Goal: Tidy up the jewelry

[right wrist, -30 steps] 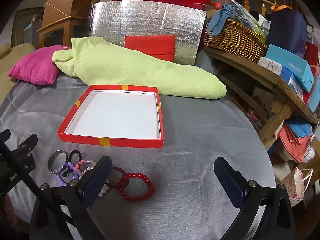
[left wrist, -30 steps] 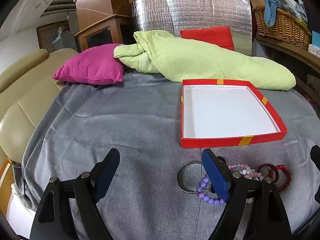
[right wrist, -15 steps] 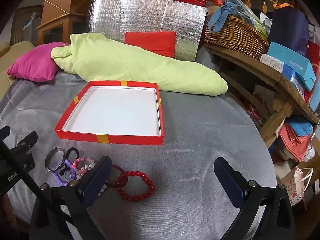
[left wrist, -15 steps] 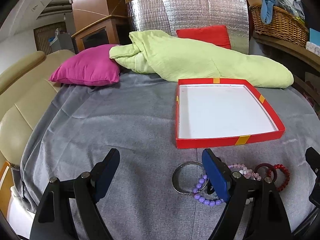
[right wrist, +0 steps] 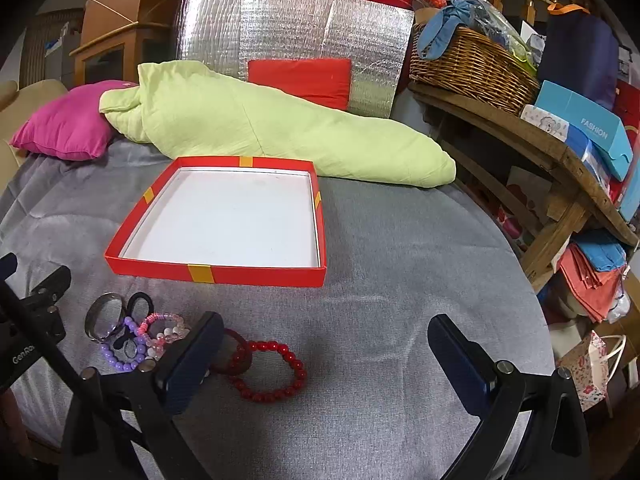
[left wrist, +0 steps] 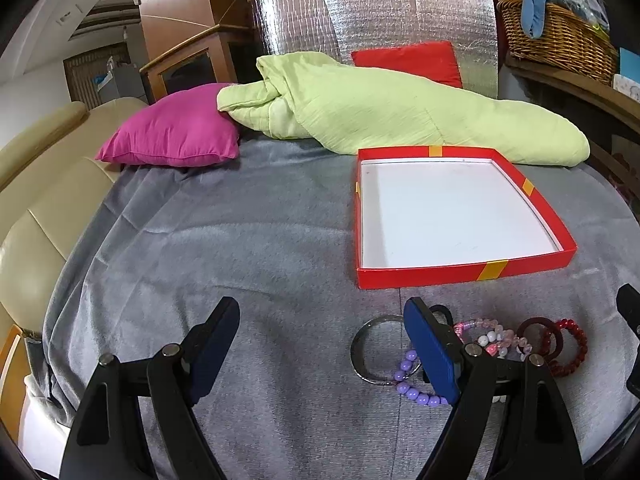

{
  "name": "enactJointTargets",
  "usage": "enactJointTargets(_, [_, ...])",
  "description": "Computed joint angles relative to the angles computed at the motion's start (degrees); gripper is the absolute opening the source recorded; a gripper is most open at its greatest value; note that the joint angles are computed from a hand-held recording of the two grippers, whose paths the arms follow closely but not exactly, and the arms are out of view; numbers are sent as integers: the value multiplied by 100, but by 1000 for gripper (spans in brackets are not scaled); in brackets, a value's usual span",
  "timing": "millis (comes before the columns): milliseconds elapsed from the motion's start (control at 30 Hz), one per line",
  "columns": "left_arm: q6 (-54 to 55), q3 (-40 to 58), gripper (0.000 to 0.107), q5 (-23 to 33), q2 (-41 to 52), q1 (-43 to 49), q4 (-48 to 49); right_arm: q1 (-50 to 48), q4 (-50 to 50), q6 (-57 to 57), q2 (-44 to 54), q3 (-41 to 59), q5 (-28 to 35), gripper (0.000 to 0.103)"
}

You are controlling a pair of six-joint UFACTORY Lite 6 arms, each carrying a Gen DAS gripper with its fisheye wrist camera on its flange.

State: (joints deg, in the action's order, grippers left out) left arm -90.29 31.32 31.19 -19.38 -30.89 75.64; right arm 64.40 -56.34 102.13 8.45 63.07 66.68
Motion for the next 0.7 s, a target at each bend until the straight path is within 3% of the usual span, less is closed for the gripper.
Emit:
enactJointTargets(167, [171,-46,85,-147,-34,162,-93,-14,4,-15,17,21,-19,103])
enactJointTargets(467, [1324,8,85,-935,133,1024,-890,-213,45,-69,-15,-100,-466,103])
enactJointTargets(700, [3037,113,85,-1396,490,1675,-2342,-1021,110,-92,-1004,-1176,-2508,103])
